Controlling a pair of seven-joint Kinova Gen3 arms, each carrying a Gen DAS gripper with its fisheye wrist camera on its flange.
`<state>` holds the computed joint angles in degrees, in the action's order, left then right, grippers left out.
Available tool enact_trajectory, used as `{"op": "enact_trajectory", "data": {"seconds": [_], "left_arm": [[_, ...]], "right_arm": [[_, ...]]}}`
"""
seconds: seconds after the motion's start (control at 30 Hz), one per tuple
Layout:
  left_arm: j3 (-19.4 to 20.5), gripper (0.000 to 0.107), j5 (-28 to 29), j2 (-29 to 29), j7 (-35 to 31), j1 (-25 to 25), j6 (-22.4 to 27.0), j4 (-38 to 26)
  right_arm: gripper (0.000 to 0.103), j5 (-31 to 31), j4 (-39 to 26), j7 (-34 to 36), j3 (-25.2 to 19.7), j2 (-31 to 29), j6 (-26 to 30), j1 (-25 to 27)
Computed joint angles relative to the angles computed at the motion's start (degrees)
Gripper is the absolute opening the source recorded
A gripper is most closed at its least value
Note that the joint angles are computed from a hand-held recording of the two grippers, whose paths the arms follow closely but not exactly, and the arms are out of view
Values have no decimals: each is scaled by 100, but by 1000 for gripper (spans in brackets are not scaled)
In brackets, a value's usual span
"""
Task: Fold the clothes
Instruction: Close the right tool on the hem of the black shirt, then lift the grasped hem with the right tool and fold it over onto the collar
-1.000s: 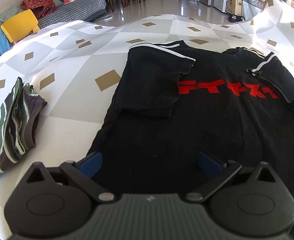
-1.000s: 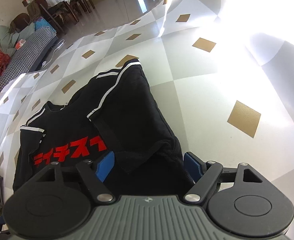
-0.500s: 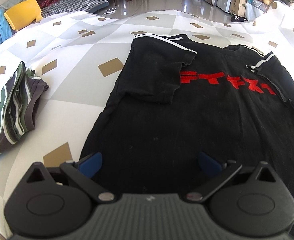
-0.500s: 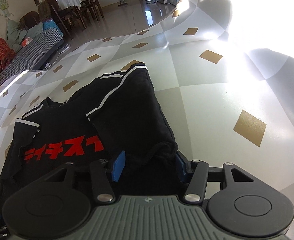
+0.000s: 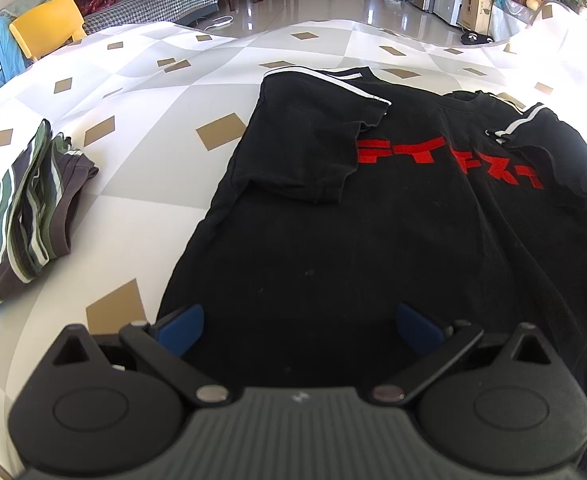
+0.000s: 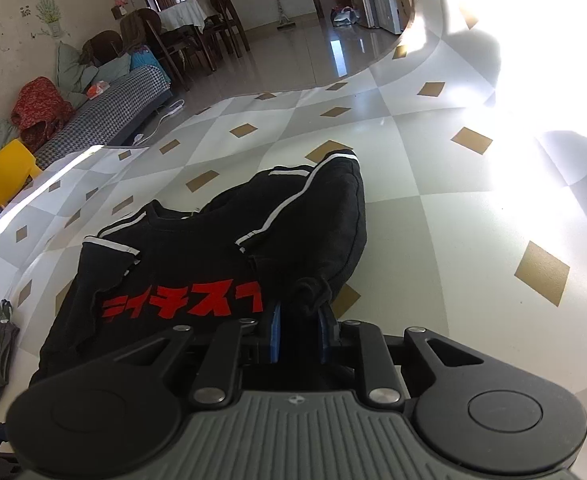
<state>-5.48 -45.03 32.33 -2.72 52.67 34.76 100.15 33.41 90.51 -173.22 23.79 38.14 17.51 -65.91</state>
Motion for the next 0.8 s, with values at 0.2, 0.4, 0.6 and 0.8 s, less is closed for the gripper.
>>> {"op": "enact_trajectory", "data": {"seconds": [0.2,0.4,0.6,0.8], "left_arm": [[17,103,17,1,-8,-12,9,-9],[45,103,67,-7,-67,-41,20,-21],[46,103,104,13,-96,-40,44,-60],[34,103,114,19,-101,-29,43,-67]], "right_arm": [[19,-307,4,-287,91,84,-83,-70],[36,-792,339,-765,497,146,-674,-155],[42,-1408,462,-772,953,312,-1038,-327],[44,-2043,494,-698,1310,521,-1317,-415]]}}
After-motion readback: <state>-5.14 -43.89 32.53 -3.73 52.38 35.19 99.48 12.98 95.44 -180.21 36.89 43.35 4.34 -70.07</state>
